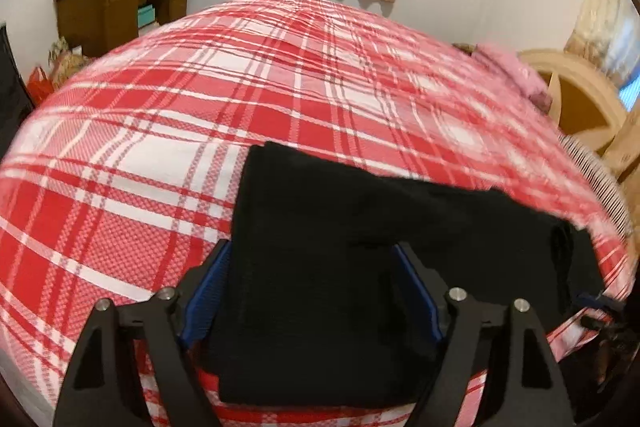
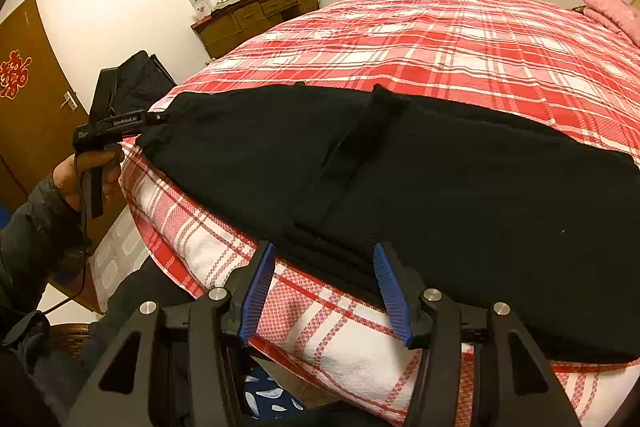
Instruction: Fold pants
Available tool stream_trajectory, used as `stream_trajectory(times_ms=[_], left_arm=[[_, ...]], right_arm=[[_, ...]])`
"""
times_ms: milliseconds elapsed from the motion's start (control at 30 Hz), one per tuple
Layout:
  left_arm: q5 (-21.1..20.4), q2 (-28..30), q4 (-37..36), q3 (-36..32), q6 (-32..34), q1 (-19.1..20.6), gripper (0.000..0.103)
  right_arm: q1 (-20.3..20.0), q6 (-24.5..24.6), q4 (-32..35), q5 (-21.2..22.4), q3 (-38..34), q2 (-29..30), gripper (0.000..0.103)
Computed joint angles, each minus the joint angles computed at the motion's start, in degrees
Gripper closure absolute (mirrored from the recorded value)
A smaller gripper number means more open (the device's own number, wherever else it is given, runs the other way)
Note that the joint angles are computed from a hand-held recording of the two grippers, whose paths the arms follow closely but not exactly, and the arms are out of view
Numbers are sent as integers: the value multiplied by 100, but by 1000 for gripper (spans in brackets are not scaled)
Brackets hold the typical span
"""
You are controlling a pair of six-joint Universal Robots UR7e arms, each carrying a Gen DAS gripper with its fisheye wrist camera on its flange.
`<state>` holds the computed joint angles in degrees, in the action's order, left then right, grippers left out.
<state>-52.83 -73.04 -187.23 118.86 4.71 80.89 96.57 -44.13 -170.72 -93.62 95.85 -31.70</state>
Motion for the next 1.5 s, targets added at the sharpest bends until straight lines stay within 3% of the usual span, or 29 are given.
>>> stream_trajectory(times_ms=[100,167,200,300,433,500,633,800,1133,1333,1500], left_arm=[[-481,-138,16,5,-252,170,34],[-422,-187,85,27,-275,172,53],[-315,-192,95,42,-254,156,72],[-557,-263,166,84,-337,217,79],[148,-186,28,169,-117,-126,82],[197,-157,-134,200,-17,-223,83],[-859,-366,-417,296,-321,-90,83],[-1484,-375,-515,311,-486,-190,83],[-1973,-54,-534,110,-283,-755,84],[-2282,245,-194,-204,21,-1042,84],[-2350,501,85,-451,87,-1227,84]], right_arm=[[-7,8,9,17,-9,4,50],[-11,9,12,20,-13,5,50],[-11,9,12,20,-13,5,50],[-12,-19,0,5,-11,7,50],[-19,-6,-42,16,1,6,50],[-29,6,-39,30,-5,4,50],[-33,33,-103,47,-2,-10,50],[-58,181,-276,106,28,-77,50],[-100,471,-578,276,128,-387,49],[-259,780,-624,455,241,-662,48],[-369,905,-716,346,307,-782,48]])
